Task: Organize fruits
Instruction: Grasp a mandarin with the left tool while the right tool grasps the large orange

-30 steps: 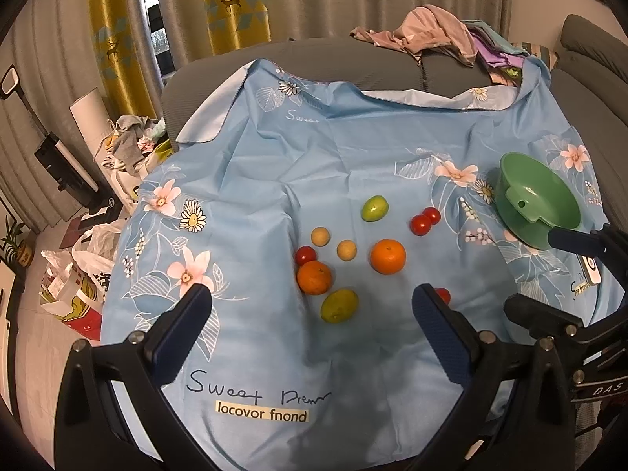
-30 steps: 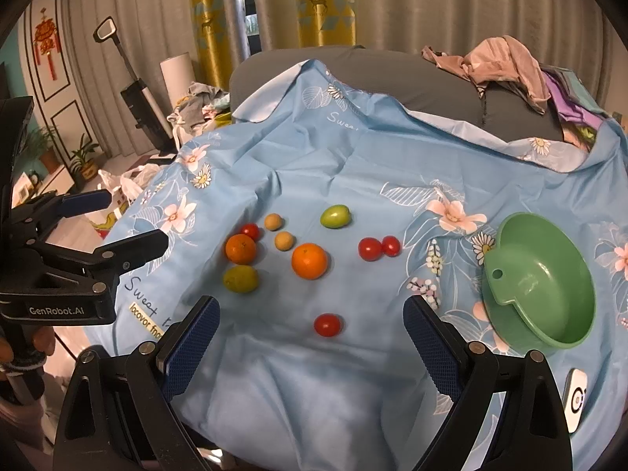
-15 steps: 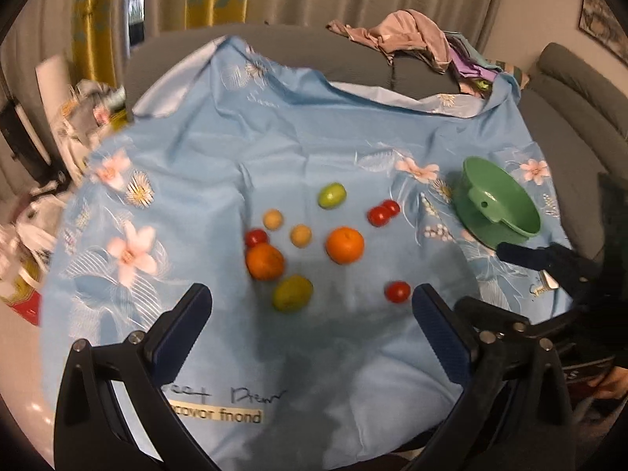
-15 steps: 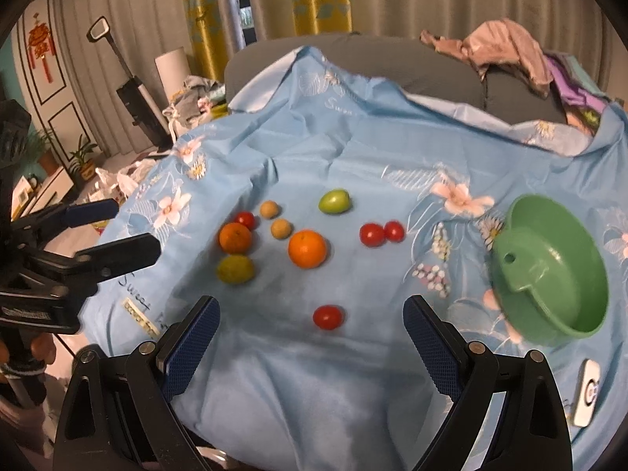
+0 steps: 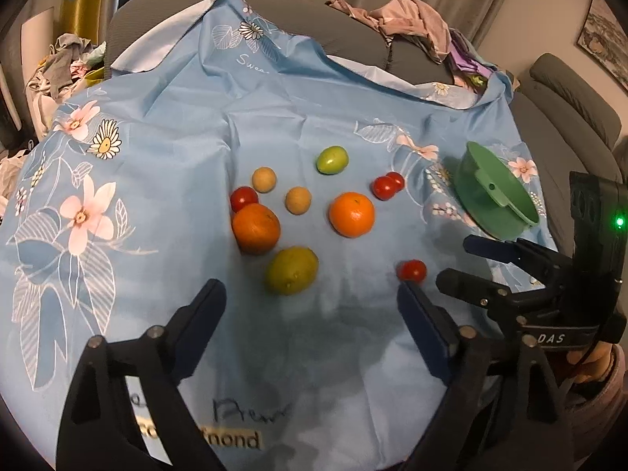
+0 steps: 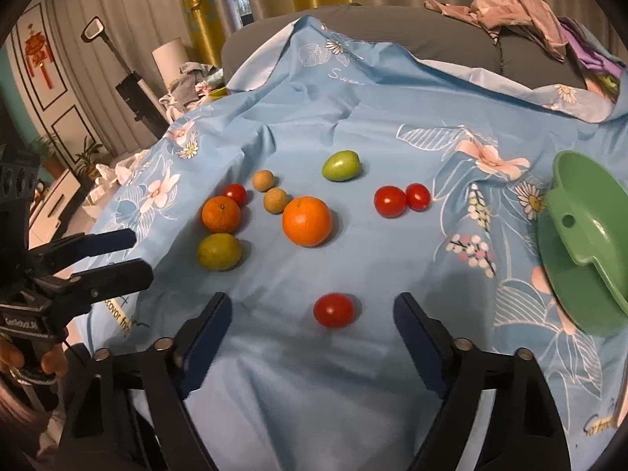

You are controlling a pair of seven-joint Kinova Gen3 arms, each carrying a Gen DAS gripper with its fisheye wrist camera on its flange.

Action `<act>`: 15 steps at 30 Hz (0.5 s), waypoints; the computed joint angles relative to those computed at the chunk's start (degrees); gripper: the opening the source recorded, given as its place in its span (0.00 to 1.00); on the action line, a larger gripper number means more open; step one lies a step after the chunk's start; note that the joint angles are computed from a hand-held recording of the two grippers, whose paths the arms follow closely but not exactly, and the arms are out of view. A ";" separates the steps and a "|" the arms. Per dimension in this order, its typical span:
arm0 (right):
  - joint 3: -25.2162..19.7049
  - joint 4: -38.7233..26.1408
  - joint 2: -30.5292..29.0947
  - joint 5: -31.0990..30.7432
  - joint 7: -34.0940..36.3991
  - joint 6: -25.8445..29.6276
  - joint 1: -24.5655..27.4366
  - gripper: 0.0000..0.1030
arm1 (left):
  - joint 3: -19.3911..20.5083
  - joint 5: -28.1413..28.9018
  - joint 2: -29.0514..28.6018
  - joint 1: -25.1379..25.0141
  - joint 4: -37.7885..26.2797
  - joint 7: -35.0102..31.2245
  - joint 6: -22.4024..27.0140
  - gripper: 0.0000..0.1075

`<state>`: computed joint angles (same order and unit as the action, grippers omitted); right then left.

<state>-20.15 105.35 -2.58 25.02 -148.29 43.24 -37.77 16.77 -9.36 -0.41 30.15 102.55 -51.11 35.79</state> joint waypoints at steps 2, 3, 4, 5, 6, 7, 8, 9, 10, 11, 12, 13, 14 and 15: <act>0.47 -0.67 0.97 -0.36 0.75 -0.67 0.22 0.79 | -0.33 -0.11 1.37 -0.24 -1.20 -0.95 0.90 0.71; 0.74 -0.95 1.53 -0.27 1.20 -0.77 0.23 0.77 | -0.67 0.58 1.94 -0.46 -1.62 -2.29 0.81 0.70; 1.12 -1.65 2.36 -0.48 2.13 -0.44 0.23 0.75 | -0.64 0.35 2.40 -0.72 -1.98 -2.71 0.77 0.70; 1.46 -2.29 3.12 -0.51 2.67 -0.40 0.09 0.73 | -1.56 -0.82 3.33 0.08 -2.89 -2.79 1.36 0.70; 1.85 -2.80 3.77 -0.33 3.25 -0.39 -0.09 0.72 | -1.45 -1.43 3.96 -0.19 -3.46 -2.99 1.63 0.68; 2.26 -3.34 4.44 -0.17 3.85 -0.42 -0.29 0.72 | -1.81 -1.41 4.88 -0.31 -4.38 -4.03 2.24 0.65; 2.66 -4.08 5.30 0.15 4.42 0.21 -0.56 0.72 | -2.14 -0.88 5.76 -0.52 -5.37 -5.61 3.17 0.63; 3.15 -4.65 5.97 0.10 4.96 0.26 -0.75 0.72 | -2.41 -0.14 6.63 -0.80 -6.41 -7.52 4.11 0.59; 3.71 -4.79 6.37 -0.37 5.87 -0.27 -0.72 0.71 | -2.78 -0.18 7.51 -0.86 -7.39 -8.87 4.91 0.56; 4.20 -5.15 6.88 -0.80 6.66 -0.40 -0.73 0.71 | -3.08 -0.03 7.98 -0.83 -7.97 -9.98 5.54 0.55; 4.64 -5.74 7.54 -1.33 7.49 -0.13 -0.74 0.71 | -3.29 0.06 8.65 -0.84 -8.84 -11.48 6.48 0.51; 5.04 -6.18 8.03 -1.89 8.35 -0.04 -0.76 0.71 | -3.38 0.39 9.22 -0.98 -9.61 -13.53 7.17 0.47; 5.36 -6.58 8.53 -2.13 9.09 0.11 -0.90 0.70 | -3.44 0.71 9.63 -1.03 -10.11 -15.42 7.61 0.47; 5.70 -7.07 9.06 -2.28 9.87 0.47 -1.04 0.70 | -3.57 0.33 10.07 -0.72 -10.71 -16.74 8.20 0.47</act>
<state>-14.45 98.28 6.49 22.74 -138.42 43.71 -38.81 13.20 -9.03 9.66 29.43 91.83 -67.85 43.99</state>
